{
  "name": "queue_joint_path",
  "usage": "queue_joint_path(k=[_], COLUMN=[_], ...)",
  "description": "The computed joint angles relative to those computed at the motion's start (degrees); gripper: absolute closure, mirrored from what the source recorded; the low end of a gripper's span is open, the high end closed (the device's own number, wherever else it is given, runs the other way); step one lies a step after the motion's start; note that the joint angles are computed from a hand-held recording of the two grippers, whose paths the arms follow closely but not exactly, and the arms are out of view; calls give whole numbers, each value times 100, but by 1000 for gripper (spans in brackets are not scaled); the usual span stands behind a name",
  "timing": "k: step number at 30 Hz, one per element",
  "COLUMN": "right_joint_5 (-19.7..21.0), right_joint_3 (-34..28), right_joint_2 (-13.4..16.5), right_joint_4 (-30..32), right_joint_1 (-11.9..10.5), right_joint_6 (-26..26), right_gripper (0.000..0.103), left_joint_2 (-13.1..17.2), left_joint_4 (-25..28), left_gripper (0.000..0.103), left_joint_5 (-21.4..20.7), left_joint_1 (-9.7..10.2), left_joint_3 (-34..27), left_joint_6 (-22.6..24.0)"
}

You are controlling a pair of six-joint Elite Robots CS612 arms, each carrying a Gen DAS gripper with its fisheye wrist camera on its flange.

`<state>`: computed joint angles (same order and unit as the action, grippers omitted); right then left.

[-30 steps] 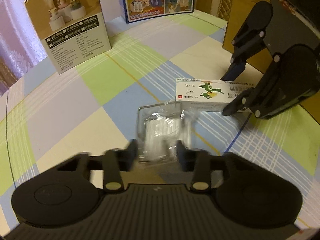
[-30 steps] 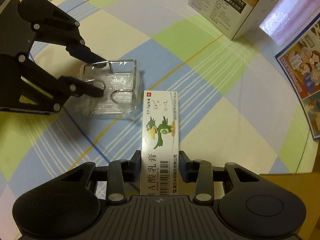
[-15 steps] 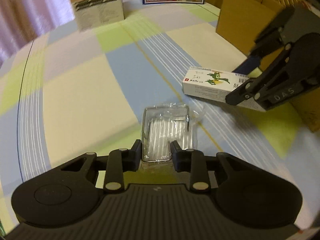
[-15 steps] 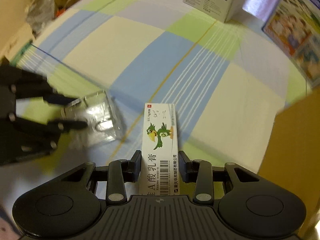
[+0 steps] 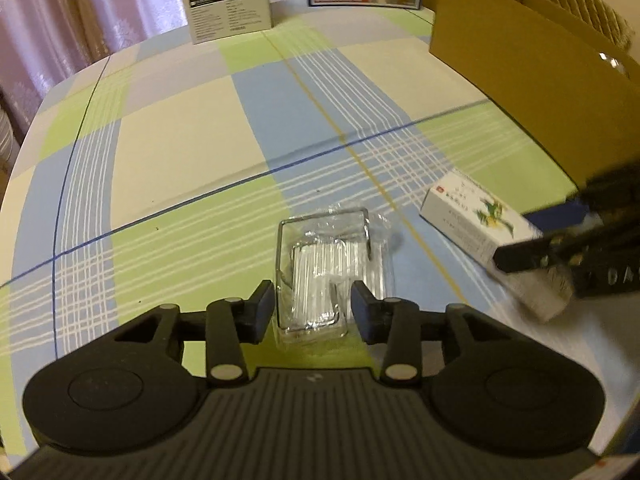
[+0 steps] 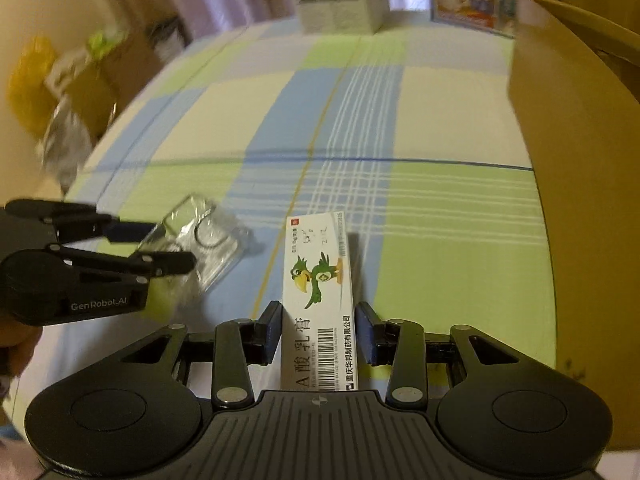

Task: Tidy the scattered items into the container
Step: 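Lift the ointment box and wire holder and carry them toward the cardboard box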

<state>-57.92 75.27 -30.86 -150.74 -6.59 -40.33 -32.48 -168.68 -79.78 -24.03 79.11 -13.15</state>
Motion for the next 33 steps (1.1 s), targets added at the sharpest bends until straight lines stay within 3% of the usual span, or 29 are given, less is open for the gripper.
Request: queue_joint_path(k=[2, 4, 6, 11, 13, 17, 19, 21, 28, 33], right_joint_5=[-54, -74, -100, -110, -92, -94, -130, -155, 60, 191], right_joint_3=[52, 94, 146, 132, 101, 103, 116, 137, 205, 267], right_joint_2=[7, -13, -15, 4, 22, 14, 13, 8, -11, -29], right_joint_4=[-152, -200, -355, -365, -345, -314, -379, -436, -612, -889], right_joint_1=[18, 27, 33, 39, 45, 42, 47, 56, 27, -5], right_joint_6=[-98, -276, -291, -283, -262, -257, -312, -337, -204, 67], right_gripper=[58, 43, 42, 42, 42, 49, 66, 67, 68, 68], left_joint_2=[24, 38, 47, 46, 54, 29, 16, -4, -65, -109], left_joint_4=[-58, -110, -186, -414, -517, -506, -524, -513, -487, -642], left_gripper=[65, 60, 55, 55, 66, 71, 73, 77, 77, 77], left_joint_5=[7, 67, 122, -20, -167, -160, -152, -117, 35, 179], left_joint_1=[-9, -28, -37, 3, 27, 11, 2, -15, -120, -137], left_joint_3=[-10, 4, 38, 145, 162, 191, 214, 230, 274, 343], left_joint_6=[-123, -191, -297, -642, -737, -824, -882, -915, -780, -944])
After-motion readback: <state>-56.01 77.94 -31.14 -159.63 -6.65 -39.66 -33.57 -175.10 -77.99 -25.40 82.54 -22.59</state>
